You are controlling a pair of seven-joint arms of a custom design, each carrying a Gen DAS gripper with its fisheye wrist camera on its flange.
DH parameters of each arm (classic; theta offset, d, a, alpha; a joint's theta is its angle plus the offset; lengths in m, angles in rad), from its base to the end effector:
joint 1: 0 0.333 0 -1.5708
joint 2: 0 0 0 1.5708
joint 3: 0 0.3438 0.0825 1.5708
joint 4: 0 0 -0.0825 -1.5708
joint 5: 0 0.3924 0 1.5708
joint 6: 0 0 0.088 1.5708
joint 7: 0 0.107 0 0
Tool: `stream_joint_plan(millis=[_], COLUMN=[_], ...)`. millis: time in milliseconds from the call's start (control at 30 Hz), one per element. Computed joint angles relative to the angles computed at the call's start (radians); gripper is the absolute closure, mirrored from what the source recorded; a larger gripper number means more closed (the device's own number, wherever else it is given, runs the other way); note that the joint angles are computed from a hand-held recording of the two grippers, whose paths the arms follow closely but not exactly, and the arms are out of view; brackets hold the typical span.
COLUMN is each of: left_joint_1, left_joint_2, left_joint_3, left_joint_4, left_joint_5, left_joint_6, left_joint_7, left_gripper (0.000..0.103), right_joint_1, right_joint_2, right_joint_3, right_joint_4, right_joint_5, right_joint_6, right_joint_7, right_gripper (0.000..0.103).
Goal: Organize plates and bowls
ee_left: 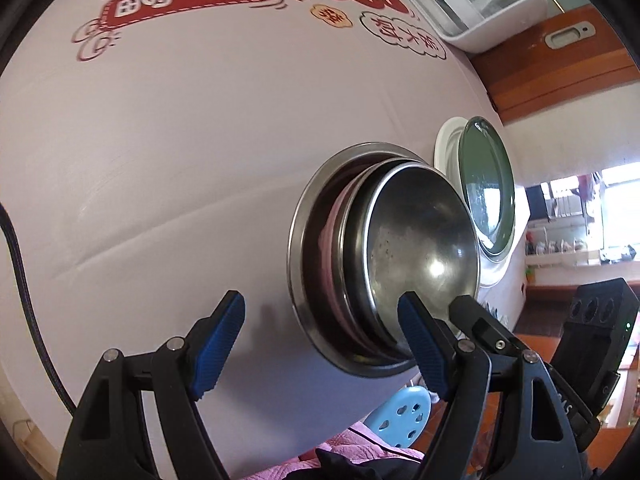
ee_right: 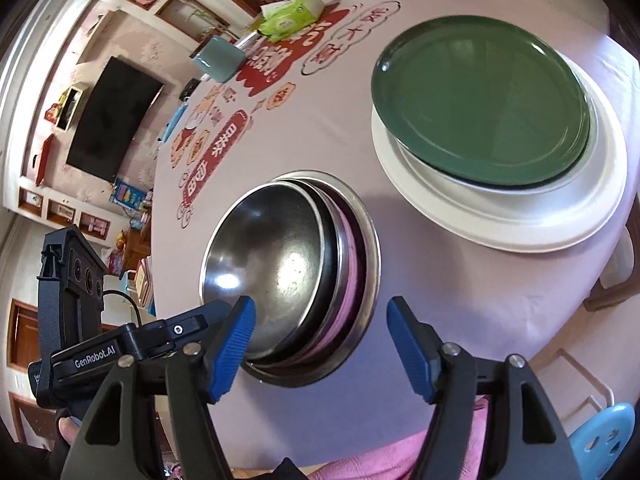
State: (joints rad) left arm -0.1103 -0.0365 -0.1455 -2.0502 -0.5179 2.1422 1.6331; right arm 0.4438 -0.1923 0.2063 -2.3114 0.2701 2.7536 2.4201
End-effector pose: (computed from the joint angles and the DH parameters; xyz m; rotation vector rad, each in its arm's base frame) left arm 0.5394 -0.1636 0.4958 1.9352 -2.0590 0.5477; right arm 0.4233 0.3146 0.5150 -1.3758 2.0915 0.1503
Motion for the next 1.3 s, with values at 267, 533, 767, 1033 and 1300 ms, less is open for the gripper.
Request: stream_joint_plan(millis=[267,533,767,1033,1300], left_joint_1=[0.020,0.048,0.052,0.062,0.056], left_joint_2=[0.090,0.104,0.128,0.134,0.111], left_joint_3=[-0.012,-0.019,-0.026,-0.029,-0.026], left_joint_4=[0.077,0.083,0.103,0.110,0.092], left_joint_5=[-0.023,-0.082,-0.102,-0.098,-0.073], left_joint_6=[-0.057,-0.078,-0.097,-0.111,-0.103], left_joint_7=[0.064,0.115,0.133,0.124,0.084], left_gripper=[0.040,0.051,0.064,0.065,0.064], right_joint_1=[-0.015,-0.007,-0.004,0.001,0.008], right_joint_2=[0.050,0.067,0.066,0.065,0.073], right_joint_3=[0.004,-0.017,-0.024,-0.036,-0.060], right_joint_4=[0.054,0.068,0.071,0.062,0.067], right_joint_5=[-0.062,-0.039,-0.017,0.064,0.187], right_joint_6=[-0.057,-0.091,-0.104,-0.093,-0.106], right_joint_7=[0.085,0.107,0.095,0.024,-0.134], right_gripper=[0.052,0.064,0.066,0.068,0.070])
